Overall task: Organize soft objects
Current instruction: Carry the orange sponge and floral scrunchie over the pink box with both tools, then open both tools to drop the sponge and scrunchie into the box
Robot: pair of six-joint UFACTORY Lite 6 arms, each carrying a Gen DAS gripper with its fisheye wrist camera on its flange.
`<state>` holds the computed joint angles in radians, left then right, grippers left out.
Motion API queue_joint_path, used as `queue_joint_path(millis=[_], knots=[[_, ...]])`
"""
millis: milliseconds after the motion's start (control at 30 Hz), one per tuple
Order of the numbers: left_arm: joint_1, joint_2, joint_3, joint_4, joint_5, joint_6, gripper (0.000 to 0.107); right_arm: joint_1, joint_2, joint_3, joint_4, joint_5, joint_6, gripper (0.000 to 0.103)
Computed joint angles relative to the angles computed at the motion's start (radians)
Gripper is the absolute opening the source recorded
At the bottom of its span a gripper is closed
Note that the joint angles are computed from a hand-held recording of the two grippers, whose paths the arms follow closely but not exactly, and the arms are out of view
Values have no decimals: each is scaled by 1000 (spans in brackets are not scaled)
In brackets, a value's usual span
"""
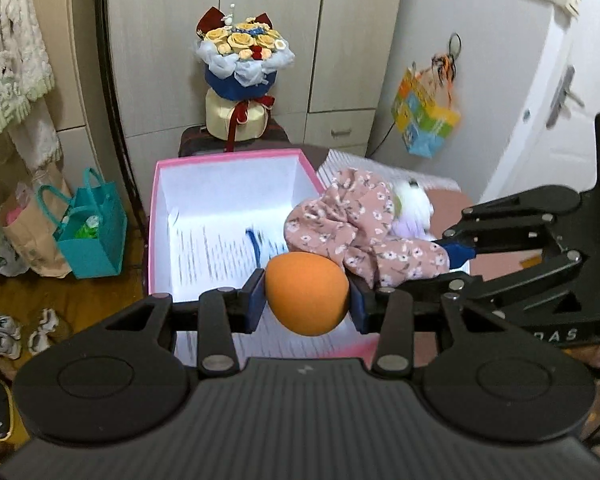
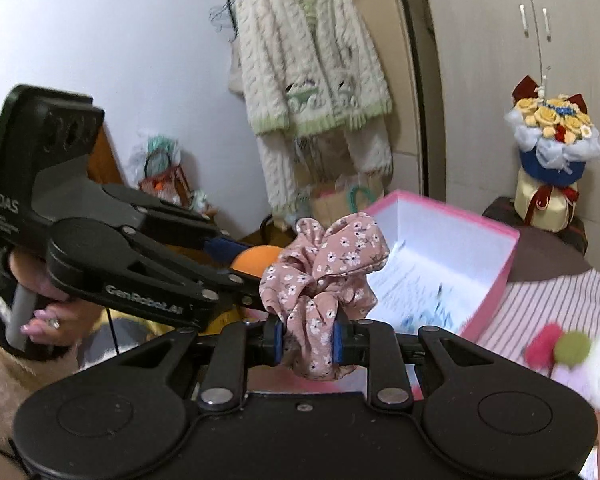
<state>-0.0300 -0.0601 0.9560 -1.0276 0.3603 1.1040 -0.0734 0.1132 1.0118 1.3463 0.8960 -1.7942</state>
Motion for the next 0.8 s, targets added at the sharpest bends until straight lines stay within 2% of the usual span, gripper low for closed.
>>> queue_joint_path(millis=[133, 267, 333, 433, 500, 733, 800], knots=[[24, 193, 160, -122, -11, 97, 41, 45, 155, 164, 54, -55, -3, 28], [69, 407, 352, -172, 15, 93, 42, 91, 364, 377, 62, -124, -46, 29], [64, 523, 467, -81, 3, -14, 42, 110, 489, 522, 7, -173, 26, 31], [58, 657, 603, 57, 26, -162, 42, 129, 660, 734, -111, -176, 175, 31], [44, 724, 666, 135, 4, -248, 42, 151, 747, 842, -188, -190, 263, 31], [8, 853, 806, 415, -52, -545, 43, 216, 923, 1063, -358, -284, 434, 31], [-1, 868, 821, 488, -73, -606, 45, 229, 932, 1063, -374, -334, 441, 32]])
